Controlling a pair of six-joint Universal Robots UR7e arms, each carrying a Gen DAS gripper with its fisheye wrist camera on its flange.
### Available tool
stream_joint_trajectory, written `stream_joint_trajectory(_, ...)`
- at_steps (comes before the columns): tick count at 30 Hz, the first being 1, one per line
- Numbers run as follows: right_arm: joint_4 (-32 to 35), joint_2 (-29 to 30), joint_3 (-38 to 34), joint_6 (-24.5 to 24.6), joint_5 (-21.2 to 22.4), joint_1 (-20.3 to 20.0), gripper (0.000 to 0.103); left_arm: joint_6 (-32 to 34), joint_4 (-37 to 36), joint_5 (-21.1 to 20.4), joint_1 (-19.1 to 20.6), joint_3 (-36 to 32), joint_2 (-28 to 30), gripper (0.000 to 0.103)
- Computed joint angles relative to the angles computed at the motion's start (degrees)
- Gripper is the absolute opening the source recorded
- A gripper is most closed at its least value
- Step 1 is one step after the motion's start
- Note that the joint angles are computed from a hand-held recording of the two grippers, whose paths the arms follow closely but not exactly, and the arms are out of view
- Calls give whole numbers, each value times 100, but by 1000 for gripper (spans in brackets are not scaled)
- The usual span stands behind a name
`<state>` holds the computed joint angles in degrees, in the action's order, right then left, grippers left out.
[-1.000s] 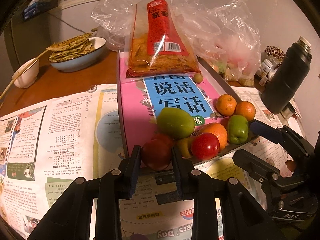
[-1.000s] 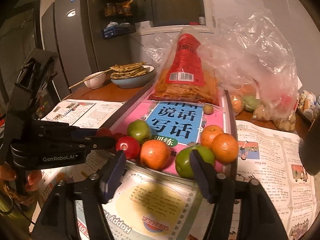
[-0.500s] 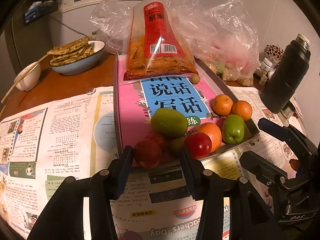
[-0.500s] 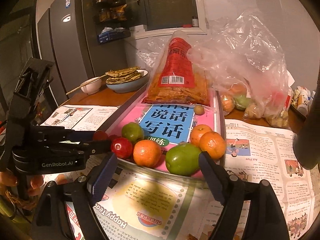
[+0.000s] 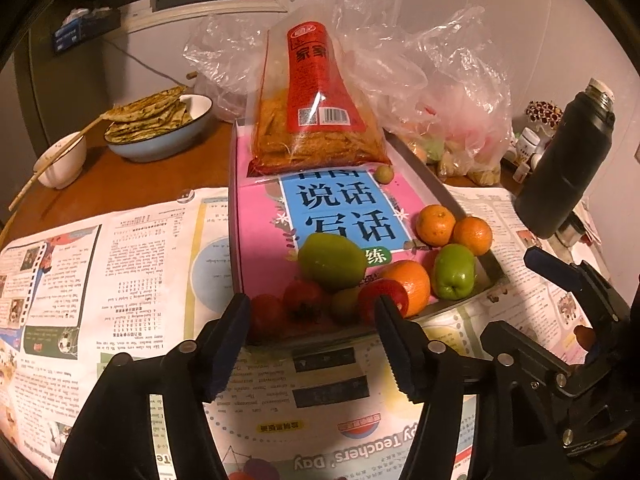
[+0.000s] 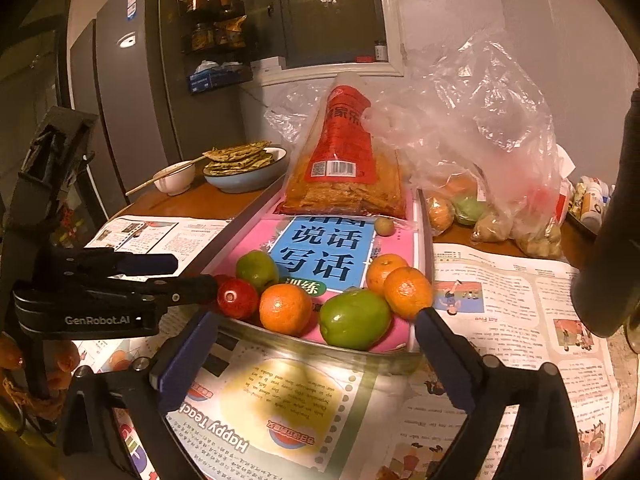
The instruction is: Organize fruits
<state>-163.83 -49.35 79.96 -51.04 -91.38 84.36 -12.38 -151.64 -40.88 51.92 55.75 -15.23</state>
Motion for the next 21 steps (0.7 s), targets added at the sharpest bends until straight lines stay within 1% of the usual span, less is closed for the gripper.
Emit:
stream_joint_trajectory(2,-37,-6,2,26,3,-6,100,2,-1,38,-14,-25,19,70)
stream_joint_trajectory(5,-137,-30,28,77,50,-16,101,-51,-42,78,-21,-38,31,76)
stream_joint_trajectory(7,-183,-38,18,117,101,-29,102,-48,-141,181,-45,-15,37,77)
stream_joint_trajectory(10,-385,-73,61,173,251,-63,102,88,-372,401,-125,41,49,79)
stream_joint_trajectory(13,-624,-129,129,206,372,-82,102,208,-692,472,-208,180,0,80)
stream_joint_trajectory(15,-743,-198,209,212,484,-90,102,234,-832,628,-275,227,0,80)
stream_joint_trajectory(18,-875,-339,342,301,641,-95,102,270,-1098,1089,-395,256,68,80)
stream_joint_trajectory(20,-1001,-450,466,326,665,-84,102,225,-1258,1150,-452,357,51,80)
stream_joint_trajectory(21,-1046,-495,517,326,646,-80,102,250,-1339,1105,-479,435,27,80)
